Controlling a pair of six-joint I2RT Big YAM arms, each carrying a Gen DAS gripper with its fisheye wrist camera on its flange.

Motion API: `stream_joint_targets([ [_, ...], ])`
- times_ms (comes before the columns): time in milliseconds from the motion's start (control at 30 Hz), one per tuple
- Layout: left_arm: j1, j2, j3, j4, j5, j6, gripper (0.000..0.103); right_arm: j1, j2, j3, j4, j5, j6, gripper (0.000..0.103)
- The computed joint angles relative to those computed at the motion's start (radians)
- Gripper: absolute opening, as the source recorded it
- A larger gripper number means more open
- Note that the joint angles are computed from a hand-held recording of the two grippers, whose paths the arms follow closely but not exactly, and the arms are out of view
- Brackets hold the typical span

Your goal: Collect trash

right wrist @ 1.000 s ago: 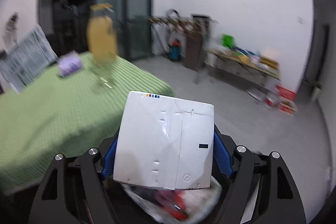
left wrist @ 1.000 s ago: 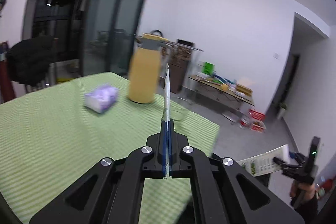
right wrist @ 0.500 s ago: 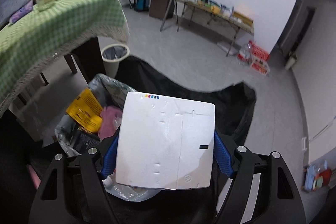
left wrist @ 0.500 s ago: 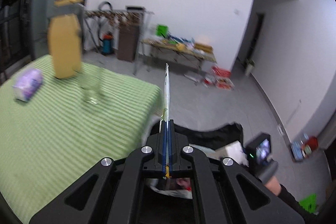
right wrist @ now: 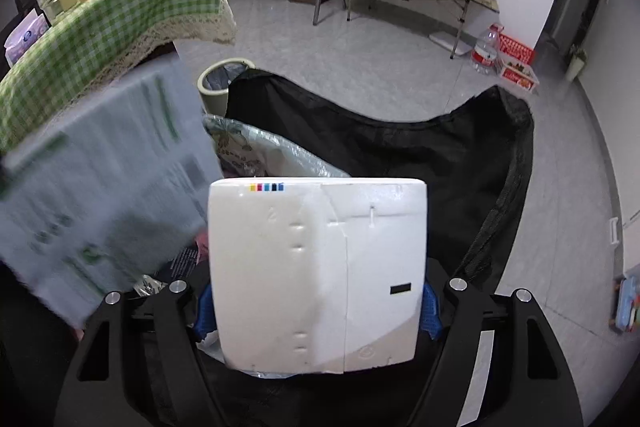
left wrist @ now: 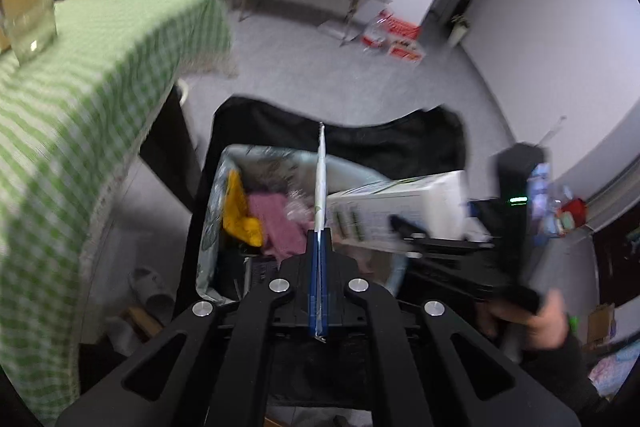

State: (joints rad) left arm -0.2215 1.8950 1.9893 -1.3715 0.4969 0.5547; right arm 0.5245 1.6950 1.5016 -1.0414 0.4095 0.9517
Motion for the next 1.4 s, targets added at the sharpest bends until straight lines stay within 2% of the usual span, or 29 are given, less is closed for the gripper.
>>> stream_joint_targets([
  [67, -0.015, 0.029, -0.016, 0.038, -0.069, -0.015, 0.0, 0.001, -0.003, -0.002, 0.002, -0.005, 0.006, 0.072],
  [167, -0.023, 0.098, 0.01, 0.035, -0.112, -0.05, 0.0, 0.002, -0.012, -0.007, 0.006, 0.001, 0.016, 0.073],
  [233, -0.027, 0.123, -0.013, 0.107, -0.156, -0.111, 0.002, 0.007, -0.017, -0.005, -0.003, 0.002, 0.031, 0.073],
  [300, -0.032, 0.13, -0.04, 0.161, -0.217, -0.132, 0.008, 0.008, -0.033, -0.017, 0.016, -0.014, 0.041, 0.076],
  [333, -0.034, 0.138, -0.042, 0.163, -0.235, -0.128, 0.017, 0.009, -0.042, -0.022, 0.025, -0.013, 0.037, 0.076],
  [400, -0.03, 0.159, -0.024, 0.123, -0.229, -0.103, 0.037, 0.02, -0.056, -0.015, 0.013, 0.013, 0.025, 0.076],
  [500, -0.021, 0.15, -0.032, 0.121, -0.217, -0.092, 0.045, 0.032, -0.077, -0.002, -0.01, 0.063, 0.029, 0.081],
  [567, -0.02, 0.142, -0.032, 0.131, -0.219, -0.079, 0.046, 0.037, -0.091, 0.001, -0.015, 0.088, 0.035, 0.081],
  [667, -0.019, 0.101, -0.057, 0.182, -0.218, -0.041, 0.055, 0.041, -0.099, 0.023, -0.043, 0.116, 0.039, 0.082],
  [733, -0.02, 0.073, -0.069, 0.204, -0.201, -0.028, 0.057, 0.044, -0.097, 0.038, -0.054, 0.128, 0.036, 0.082],
  [900, -0.012, 0.031, -0.058, 0.207, -0.147, -0.014, 0.064, 0.05, -0.077, 0.088, -0.097, 0.143, 0.035, 0.082],
  [1067, 0.022, 0.001, -0.028, 0.202, -0.09, -0.04, 0.067, 0.055, -0.062, 0.137, -0.138, 0.16, 0.032, 0.082],
  [1400, 0.088, -0.049, -0.015, 0.233, -0.006, -0.082, 0.072, 0.081, -0.014, 0.233, -0.221, 0.179, 0.051, 0.082],
])
